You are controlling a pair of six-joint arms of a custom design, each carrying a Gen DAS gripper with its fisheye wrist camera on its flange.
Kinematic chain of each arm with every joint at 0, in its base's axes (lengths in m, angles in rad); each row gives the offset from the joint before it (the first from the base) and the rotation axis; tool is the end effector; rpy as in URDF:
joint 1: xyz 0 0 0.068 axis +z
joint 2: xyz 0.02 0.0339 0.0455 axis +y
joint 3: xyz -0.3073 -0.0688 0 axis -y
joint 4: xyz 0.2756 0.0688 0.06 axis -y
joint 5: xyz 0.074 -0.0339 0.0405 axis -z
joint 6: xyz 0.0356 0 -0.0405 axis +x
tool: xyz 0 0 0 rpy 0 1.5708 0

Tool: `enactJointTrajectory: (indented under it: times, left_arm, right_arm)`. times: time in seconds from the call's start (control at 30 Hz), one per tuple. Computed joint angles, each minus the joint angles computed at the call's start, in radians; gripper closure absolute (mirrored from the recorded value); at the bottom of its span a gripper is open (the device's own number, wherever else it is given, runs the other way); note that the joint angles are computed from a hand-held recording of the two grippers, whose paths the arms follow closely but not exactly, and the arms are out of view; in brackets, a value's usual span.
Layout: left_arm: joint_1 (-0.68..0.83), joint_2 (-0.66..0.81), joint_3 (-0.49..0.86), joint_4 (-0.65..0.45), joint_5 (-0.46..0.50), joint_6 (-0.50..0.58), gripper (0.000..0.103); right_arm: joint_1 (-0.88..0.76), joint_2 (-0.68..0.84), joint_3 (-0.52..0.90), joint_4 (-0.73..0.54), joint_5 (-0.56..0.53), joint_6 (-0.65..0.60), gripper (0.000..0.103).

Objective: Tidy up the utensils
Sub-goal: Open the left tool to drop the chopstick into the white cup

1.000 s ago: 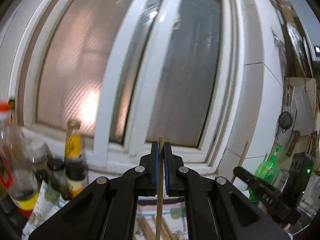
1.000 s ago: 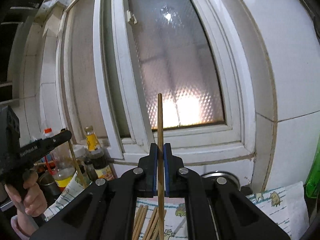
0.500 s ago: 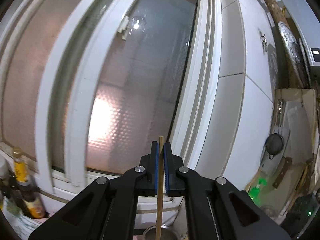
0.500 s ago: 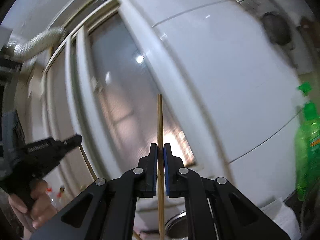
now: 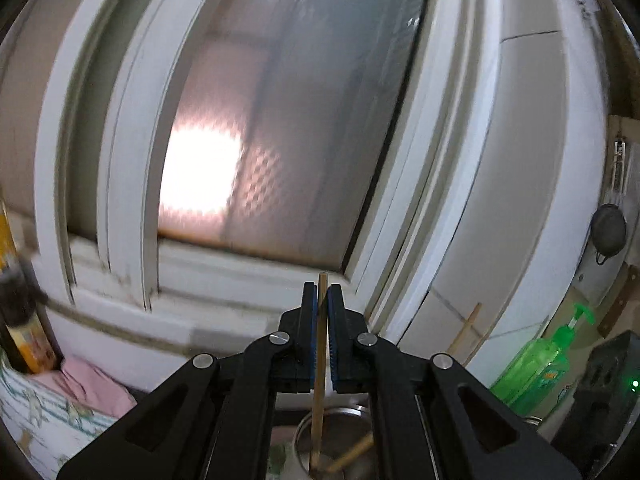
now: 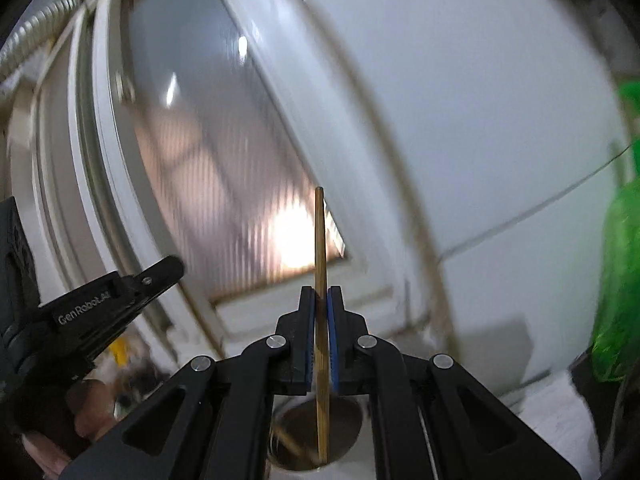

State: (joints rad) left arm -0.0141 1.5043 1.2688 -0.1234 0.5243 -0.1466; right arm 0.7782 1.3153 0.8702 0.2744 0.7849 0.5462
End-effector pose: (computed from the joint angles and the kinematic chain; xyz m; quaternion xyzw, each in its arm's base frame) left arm 0.3794 -0.0232 0.3773 0.0947 0.8019 -0.2565 0.5312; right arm 0.2418 0.2030 0.3295 0.1630 0.7304 0.1353 0.6493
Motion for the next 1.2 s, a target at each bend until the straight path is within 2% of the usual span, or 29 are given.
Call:
enactJointTrajectory:
  times: [0.07,0.13,0.2,0.37,0.4,0.43,0.47,0.5,0.53,0.57,0.7,0.83,1.0,1.2]
  left_arm:
    - [0.018,0.037,0.032,-0.04,0.048,-0.033,0.099]
    - [0.028,0.064,0.055,-0.065,0.073,-0.036,0.099]
    - [0.025,0.064,0.05,-0.061,0.053,-0.012,0.099]
    - [0.024,0.061,0.058,-0.091,0.015,0.031,0.099]
    - [0.024,0.051,0.053,-0.095,0.0,0.048,0.095]
    - [0.028,0.048,0.06,-0.11,-0.006,0.068,0.085]
    - [0.035,0.042,0.066,-0.127,-0.011,0.083,0.079]
    - [0.042,0.025,0.055,-0.126,-0.03,0.096,0.07]
    - [0.056,0.006,0.046,-0.129,-0.034,0.115,0.064]
    - [0.066,-0.016,0.033,-0.135,-0.042,0.146,0.061]
    - [0.12,-0.106,-0.024,-0.16,-0.067,0.247,0.042]
    - [0.197,-0.179,-0.088,-0.15,-0.066,0.292,0.026]
    - [0.33,-0.227,-0.197,-0.038,-0.029,0.298,0.017]
    - [0.386,-0.156,-0.262,0.103,-0.062,0.325,0.01]
  right_arm:
    - [-0.029,0.018,0.016,-0.053,-0.068,0.044,0.096]
    - [-0.043,0.039,0.028,-0.09,-0.089,0.07,0.096]
    - [-0.057,0.058,0.055,-0.149,-0.127,0.098,0.096]
    - [-0.083,0.102,0.107,-0.206,-0.164,0.142,0.096]
    - [-0.09,0.104,0.107,-0.208,-0.176,0.154,0.095]
    - [-0.097,0.105,0.11,-0.219,-0.195,0.172,0.095]
    - [-0.103,0.104,0.114,-0.229,-0.211,0.182,0.089]
    - [-0.103,0.105,0.118,-0.241,-0.213,0.191,0.078]
    - [-0.104,0.103,0.127,-0.269,-0.205,0.202,0.071]
    - [-0.106,0.097,0.134,-0.298,-0.193,0.209,0.062]
    - [-0.082,0.092,0.159,-0.355,-0.155,0.227,0.06]
    - [-0.038,0.106,0.24,-0.52,-0.075,0.266,0.058]
    - [0.042,0.157,0.338,-0.675,-0.009,0.287,0.057]
    - [0.134,0.197,0.361,-0.641,0.09,0.219,0.055]
